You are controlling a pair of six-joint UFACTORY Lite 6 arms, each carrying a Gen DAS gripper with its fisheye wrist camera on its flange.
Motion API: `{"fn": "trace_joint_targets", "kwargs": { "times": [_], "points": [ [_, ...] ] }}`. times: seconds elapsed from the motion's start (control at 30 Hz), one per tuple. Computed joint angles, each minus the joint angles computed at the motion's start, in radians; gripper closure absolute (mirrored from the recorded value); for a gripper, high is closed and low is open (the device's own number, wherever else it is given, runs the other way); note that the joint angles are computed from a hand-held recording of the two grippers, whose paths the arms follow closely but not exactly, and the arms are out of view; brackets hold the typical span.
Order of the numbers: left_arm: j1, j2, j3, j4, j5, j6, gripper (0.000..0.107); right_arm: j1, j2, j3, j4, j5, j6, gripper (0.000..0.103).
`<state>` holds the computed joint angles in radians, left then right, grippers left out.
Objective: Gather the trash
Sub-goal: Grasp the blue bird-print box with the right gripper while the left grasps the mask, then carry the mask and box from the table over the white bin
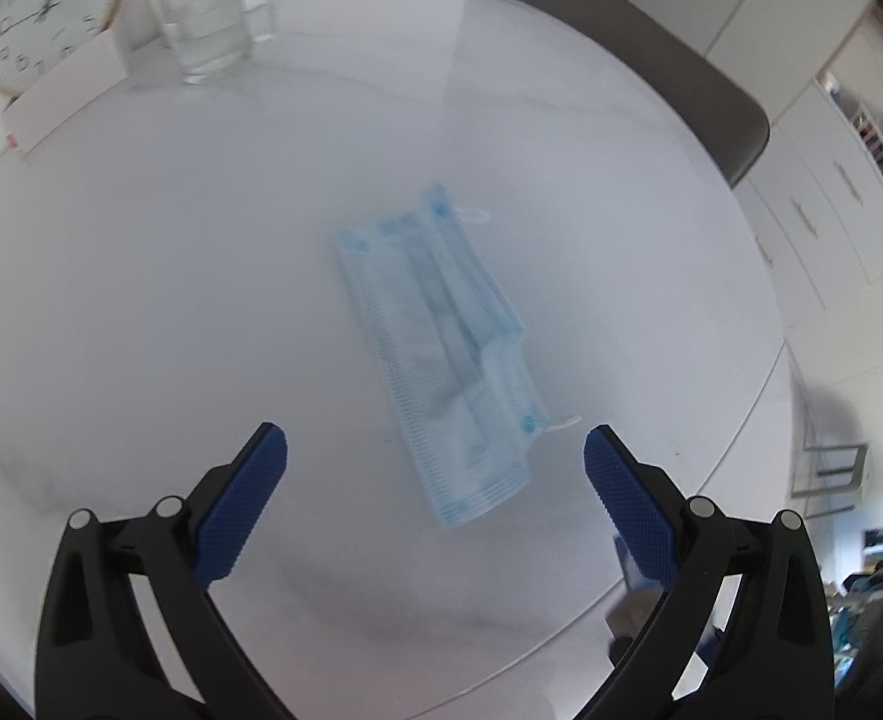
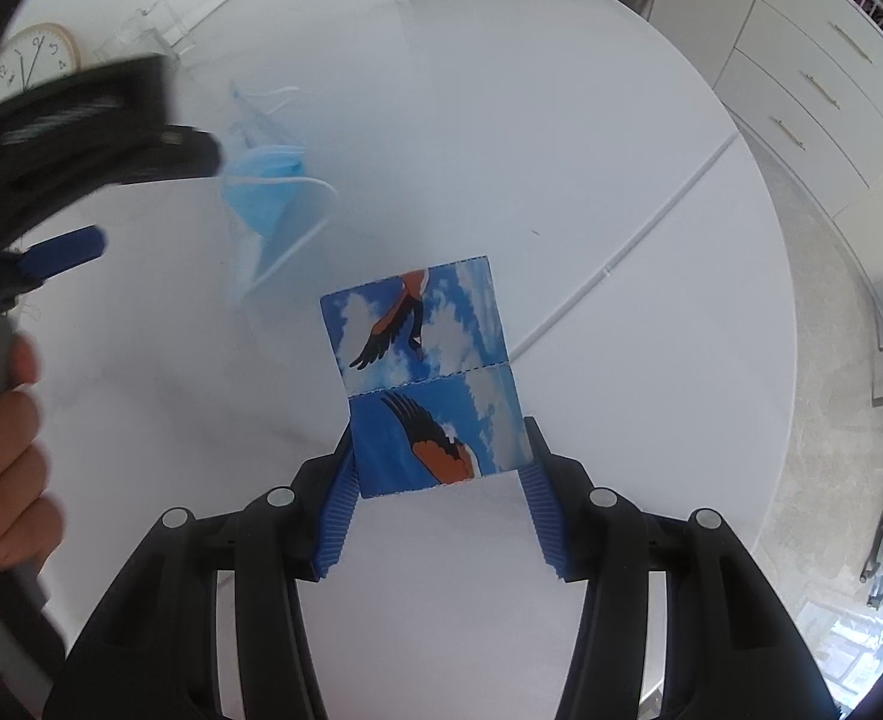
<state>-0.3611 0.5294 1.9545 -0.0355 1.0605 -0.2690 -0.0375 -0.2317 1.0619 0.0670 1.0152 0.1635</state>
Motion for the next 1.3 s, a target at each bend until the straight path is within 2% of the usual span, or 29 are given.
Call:
{"fn": "trace_joint_targets", "kwargs": {
  "times": [0.2, 0.27, 0.33, 0.37, 0.43, 0.47, 0.5, 0.57, 0.6, 0.77, 1.03, 1.17, 1.3],
  "points": [
    [-0.068, 0.102, 0.051, 0.098, -0.012, -0.059, 0.012, -0.093, -0.004, -0.033, 0.068, -0.005, -0.087, 0.052],
    [-0.069, 0.122, 0.068, 0.11, -0.016, -0.066, 0.015, -0.106, -0.013, -0.034, 0.068, 0.003, -0.094, 0.052],
    [-0.063, 0.158, 0.106, 0.11, 0.0, -0.062, 0.033, -0.106, 0.0, -0.023, 0.077, -0.003, -0.097, 0.052],
    [-0.059, 0.182, 0.133, 0.105, 0.016, -0.058, 0.038, -0.096, 0.017, -0.009, 0.077, -0.007, -0.088, 0.052],
    [-0.039, 0.216, 0.165, 0.075, 0.037, -0.043, 0.063, -0.094, 0.016, -0.005, 0.08, -0.003, -0.093, 0.052],
    [-0.03, 0.222, 0.166, 0.062, 0.039, -0.037, 0.07, -0.089, 0.014, -0.005, 0.081, -0.003, -0.091, 0.052],
    [-0.022, 0.228, 0.167, 0.05, 0.043, -0.03, 0.085, -0.082, 0.019, 0.0, 0.081, -0.004, -0.089, 0.052],
    [-0.017, 0.225, 0.16, 0.061, 0.039, -0.025, 0.093, -0.1, -0.007, -0.022, 0.087, 0.002, -0.114, 0.052],
    [-0.015, 0.217, 0.149, 0.062, 0.03, -0.018, 0.1, -0.094, -0.003, -0.018, 0.087, 0.002, -0.113, 0.052],
    [0.008, 0.175, 0.102, 0.041, 0.013, 0.007, 0.103, -0.086, 0.006, -0.004, 0.089, 0.007, -0.122, 0.052],
    [0.062, -0.01, -0.063, 0.008, -0.01, 0.085, 0.103, -0.099, 0.004, 0.04, 0.102, 0.042, -0.191, 0.052],
    [0.091, -0.187, -0.216, 0.013, -0.014, 0.119, 0.103, -0.055, -0.037, 0.054, 0.103, 0.08, -0.179, 0.052],
    [0.164, -0.434, -0.415, -0.018, 0.009, 0.19, 0.103, 0.02, -0.119, 0.045, 0.091, 0.128, -0.151, 0.052]
  ]
}}
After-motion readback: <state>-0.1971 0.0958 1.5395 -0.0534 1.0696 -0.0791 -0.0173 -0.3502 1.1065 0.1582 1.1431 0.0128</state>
